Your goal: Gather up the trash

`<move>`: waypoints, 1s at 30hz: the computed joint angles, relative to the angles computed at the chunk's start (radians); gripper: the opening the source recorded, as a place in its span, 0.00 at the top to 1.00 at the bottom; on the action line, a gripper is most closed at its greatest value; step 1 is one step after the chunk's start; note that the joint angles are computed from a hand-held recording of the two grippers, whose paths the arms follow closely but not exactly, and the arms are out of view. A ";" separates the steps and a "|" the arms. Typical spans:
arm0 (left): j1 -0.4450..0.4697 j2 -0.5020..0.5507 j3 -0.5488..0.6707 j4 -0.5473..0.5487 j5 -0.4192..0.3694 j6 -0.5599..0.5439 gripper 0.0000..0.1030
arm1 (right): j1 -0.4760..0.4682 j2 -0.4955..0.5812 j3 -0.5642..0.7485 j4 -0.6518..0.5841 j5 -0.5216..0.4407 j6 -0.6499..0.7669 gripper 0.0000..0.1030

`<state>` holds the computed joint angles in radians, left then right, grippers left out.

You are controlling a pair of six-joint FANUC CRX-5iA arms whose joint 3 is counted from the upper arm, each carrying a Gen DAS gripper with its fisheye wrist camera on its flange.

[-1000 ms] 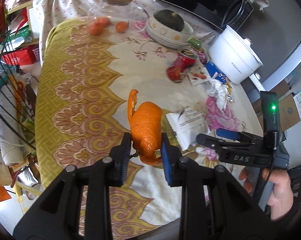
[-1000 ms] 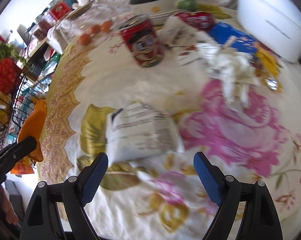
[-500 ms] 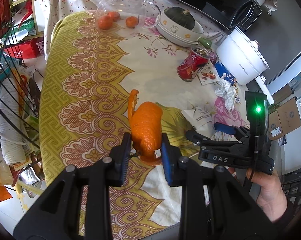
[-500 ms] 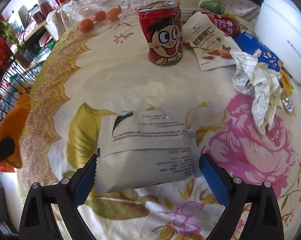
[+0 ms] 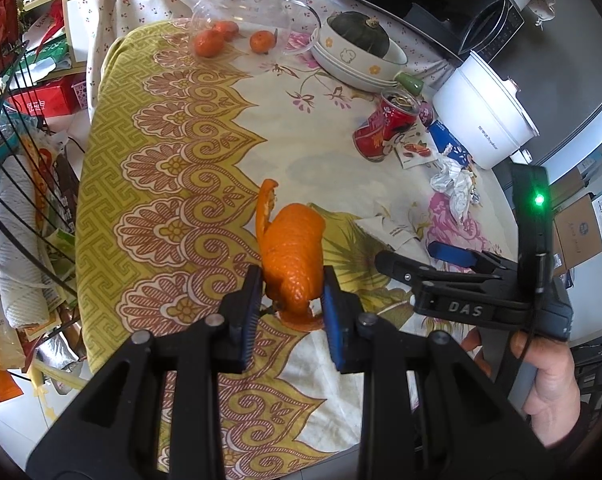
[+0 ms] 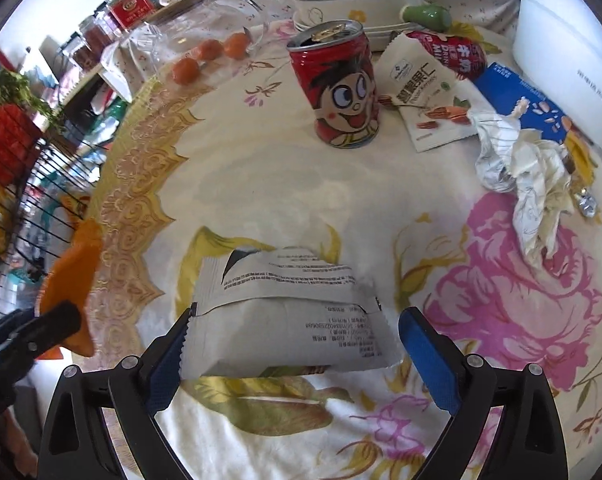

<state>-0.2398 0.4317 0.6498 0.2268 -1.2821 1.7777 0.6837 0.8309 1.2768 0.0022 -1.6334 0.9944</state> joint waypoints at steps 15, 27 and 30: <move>-0.013 0.011 0.022 -0.006 -0.006 0.003 0.70 | -0.007 -0.122 -0.199 0.011 0.106 0.001 0.07; -0.059 0.062 0.107 -0.020 -0.038 0.003 0.70 | -0.043 -0.253 -0.364 0.018 0.170 -0.023 0.10; -0.068 0.072 0.123 -0.022 -0.043 0.002 0.70 | -0.049 -0.267 -0.387 0.034 0.170 -0.029 0.11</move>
<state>-0.3074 0.5041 0.7733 0.2046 -1.3254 1.7801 0.6350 0.5641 0.8895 0.0361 -1.4630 0.9657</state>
